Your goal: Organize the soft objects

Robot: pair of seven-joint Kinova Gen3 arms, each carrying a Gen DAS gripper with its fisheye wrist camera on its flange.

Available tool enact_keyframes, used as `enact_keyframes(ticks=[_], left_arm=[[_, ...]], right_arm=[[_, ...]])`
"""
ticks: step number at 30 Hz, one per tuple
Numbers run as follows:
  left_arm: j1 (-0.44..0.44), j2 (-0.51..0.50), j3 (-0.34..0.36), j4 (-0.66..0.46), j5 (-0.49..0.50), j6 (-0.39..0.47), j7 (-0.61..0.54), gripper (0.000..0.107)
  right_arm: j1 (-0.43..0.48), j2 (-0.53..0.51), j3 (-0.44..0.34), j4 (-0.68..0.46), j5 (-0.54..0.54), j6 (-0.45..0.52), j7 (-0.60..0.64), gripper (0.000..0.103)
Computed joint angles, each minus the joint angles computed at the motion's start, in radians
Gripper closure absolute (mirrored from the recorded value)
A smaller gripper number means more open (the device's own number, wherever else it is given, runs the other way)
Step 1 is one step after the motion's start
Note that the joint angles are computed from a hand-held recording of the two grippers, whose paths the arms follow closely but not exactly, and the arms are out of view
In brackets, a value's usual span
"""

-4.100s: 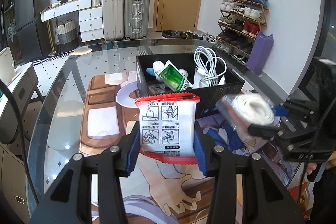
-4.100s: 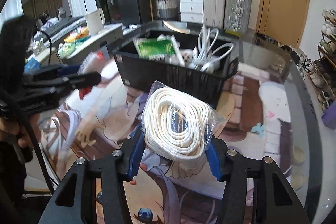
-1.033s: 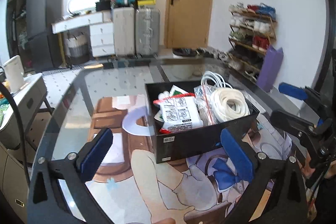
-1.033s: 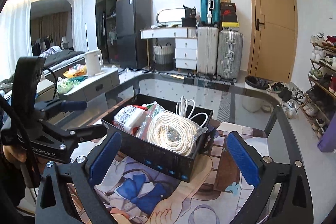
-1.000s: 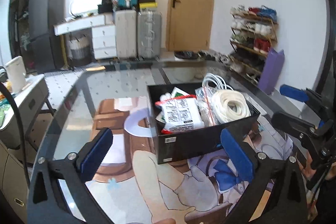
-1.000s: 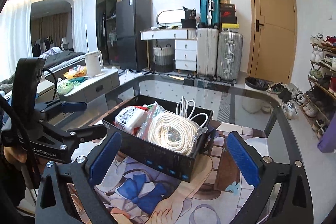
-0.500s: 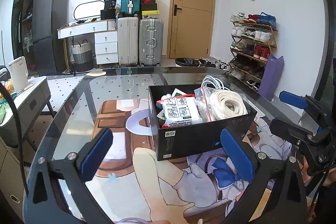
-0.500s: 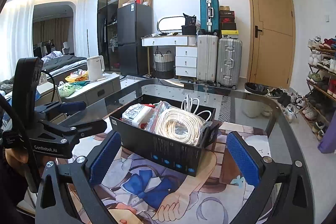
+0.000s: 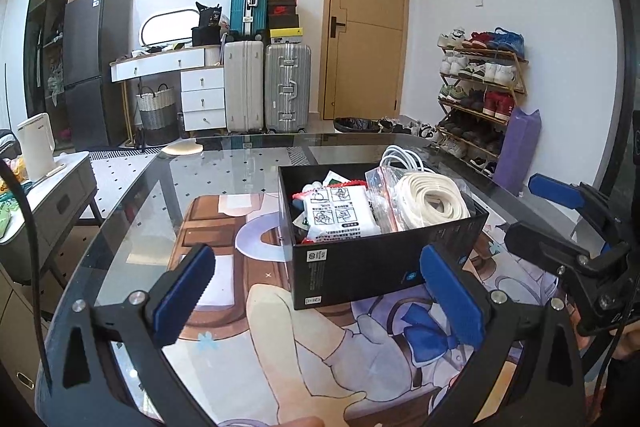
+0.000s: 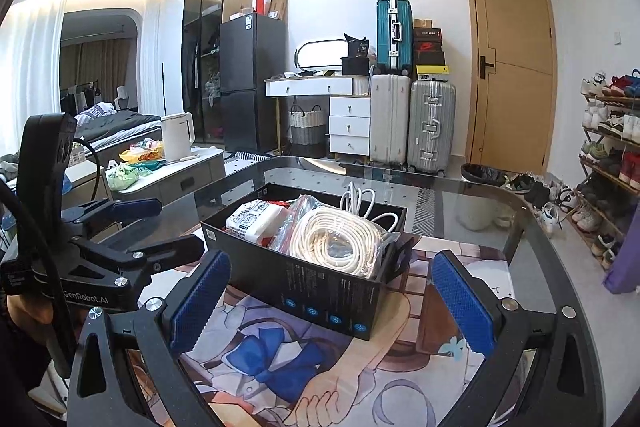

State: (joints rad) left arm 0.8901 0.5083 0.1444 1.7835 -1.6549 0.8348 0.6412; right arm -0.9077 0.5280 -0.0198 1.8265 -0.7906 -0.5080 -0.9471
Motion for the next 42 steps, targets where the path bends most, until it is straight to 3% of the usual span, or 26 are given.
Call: enact_keyframes(ticks=[42], left_arm=[[0.006, 0.007, -0.004, -0.004, -0.002, 0.009, -0.006, 0.004]], right_arm=[[0.007, 0.014, -0.008, 0.001, 0.028, -0.018, -0.034, 0.001]])
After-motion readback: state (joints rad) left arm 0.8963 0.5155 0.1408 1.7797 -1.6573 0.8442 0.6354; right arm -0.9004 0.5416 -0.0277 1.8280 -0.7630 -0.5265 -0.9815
